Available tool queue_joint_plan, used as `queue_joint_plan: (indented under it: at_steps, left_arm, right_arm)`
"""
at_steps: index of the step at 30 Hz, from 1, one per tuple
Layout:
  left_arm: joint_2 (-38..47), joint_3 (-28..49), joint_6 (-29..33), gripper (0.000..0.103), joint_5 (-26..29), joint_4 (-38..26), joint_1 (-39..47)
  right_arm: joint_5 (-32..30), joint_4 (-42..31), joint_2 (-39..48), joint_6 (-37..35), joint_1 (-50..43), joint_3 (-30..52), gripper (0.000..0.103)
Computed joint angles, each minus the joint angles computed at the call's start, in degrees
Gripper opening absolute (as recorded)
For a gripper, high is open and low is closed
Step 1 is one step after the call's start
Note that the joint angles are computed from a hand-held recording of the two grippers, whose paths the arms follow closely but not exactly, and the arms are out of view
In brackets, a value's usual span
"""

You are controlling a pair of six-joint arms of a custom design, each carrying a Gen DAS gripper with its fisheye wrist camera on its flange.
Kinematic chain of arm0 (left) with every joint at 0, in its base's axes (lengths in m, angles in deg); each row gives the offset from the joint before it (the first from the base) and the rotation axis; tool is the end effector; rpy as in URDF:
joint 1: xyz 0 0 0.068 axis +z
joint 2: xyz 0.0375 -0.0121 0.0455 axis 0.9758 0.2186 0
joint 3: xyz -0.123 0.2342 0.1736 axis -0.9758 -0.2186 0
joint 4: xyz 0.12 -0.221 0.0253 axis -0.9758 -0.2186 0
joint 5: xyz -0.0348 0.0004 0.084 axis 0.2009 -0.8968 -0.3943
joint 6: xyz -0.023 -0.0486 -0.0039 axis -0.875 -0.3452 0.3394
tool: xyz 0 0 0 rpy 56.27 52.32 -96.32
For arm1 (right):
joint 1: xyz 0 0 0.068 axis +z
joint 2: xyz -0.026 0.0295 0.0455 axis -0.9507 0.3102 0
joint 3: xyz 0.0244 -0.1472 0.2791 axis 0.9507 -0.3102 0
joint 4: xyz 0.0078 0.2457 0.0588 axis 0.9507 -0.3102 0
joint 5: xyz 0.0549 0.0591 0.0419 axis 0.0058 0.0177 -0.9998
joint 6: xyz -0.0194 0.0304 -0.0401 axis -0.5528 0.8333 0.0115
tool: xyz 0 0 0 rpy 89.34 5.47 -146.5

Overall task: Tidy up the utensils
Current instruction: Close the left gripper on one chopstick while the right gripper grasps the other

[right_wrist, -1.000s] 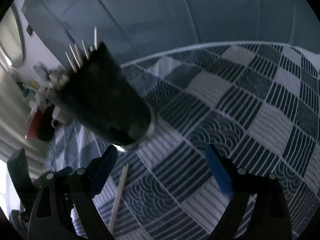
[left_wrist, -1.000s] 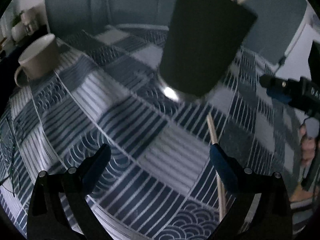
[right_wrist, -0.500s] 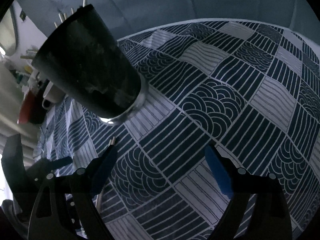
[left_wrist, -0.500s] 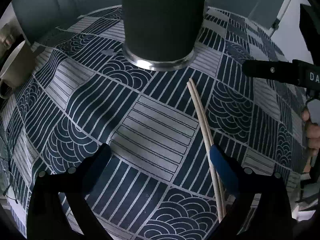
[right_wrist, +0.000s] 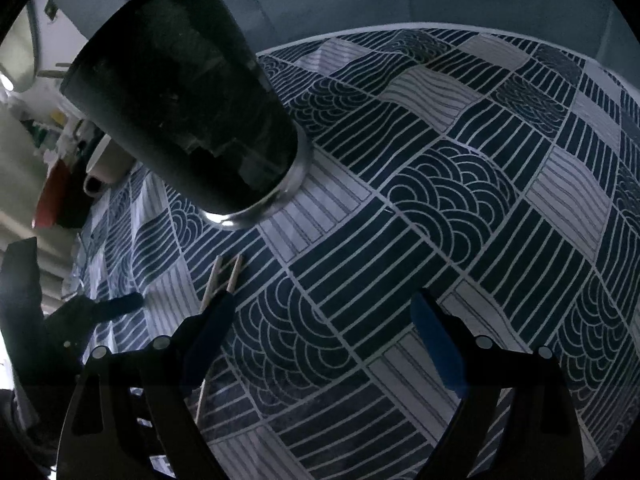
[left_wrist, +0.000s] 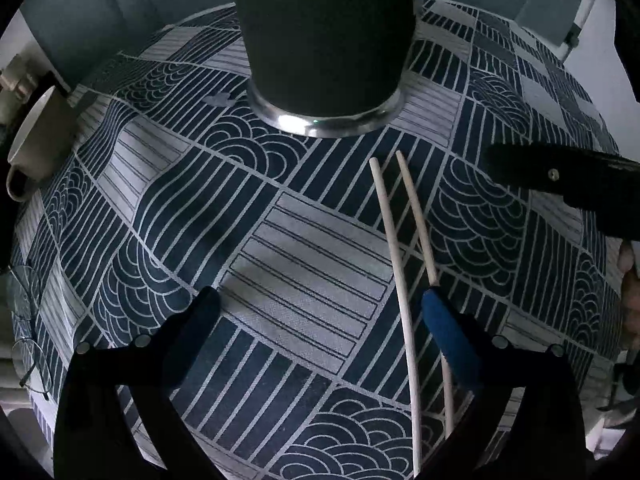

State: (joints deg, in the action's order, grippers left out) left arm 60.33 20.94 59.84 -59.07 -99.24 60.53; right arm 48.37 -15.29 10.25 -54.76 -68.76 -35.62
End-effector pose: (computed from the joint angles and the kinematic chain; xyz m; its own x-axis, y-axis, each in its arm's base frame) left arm 0.2677 -0.0870 0.1837 -0.6546 0.6717 -0.3469 0.7143 0.6998 0.0073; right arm 0.2001 0.0130 0.1883 -0.7875 0.4655 -0.4040 0.3688 0.8810 0.2962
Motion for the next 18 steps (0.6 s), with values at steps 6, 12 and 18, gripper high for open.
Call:
queue_joint_plan:
  at_steps: [6, 12, 18]
  left_arm:
    - [0.2, 0.5, 2.2, 0.099, 0.7, -0.8, 2.9]
    - [1.5, 2.3, 5.4, 0.097, 1.5, -2.3, 8.1]
    - [0.9, 2.7, 9.3, 0.081, 3.2, -3.4, 11.5]
  right_arm:
    - [1.4, -3.7, 2.6, 0.7, 2.2, 3.1, 0.085]
    - [4.7, -8.8, 7.2, 5.3, 8.4, 8.0, 0.085]
    - [10.9, -14.1, 14.8, 7.7, 16.3, 13.3, 0.088]
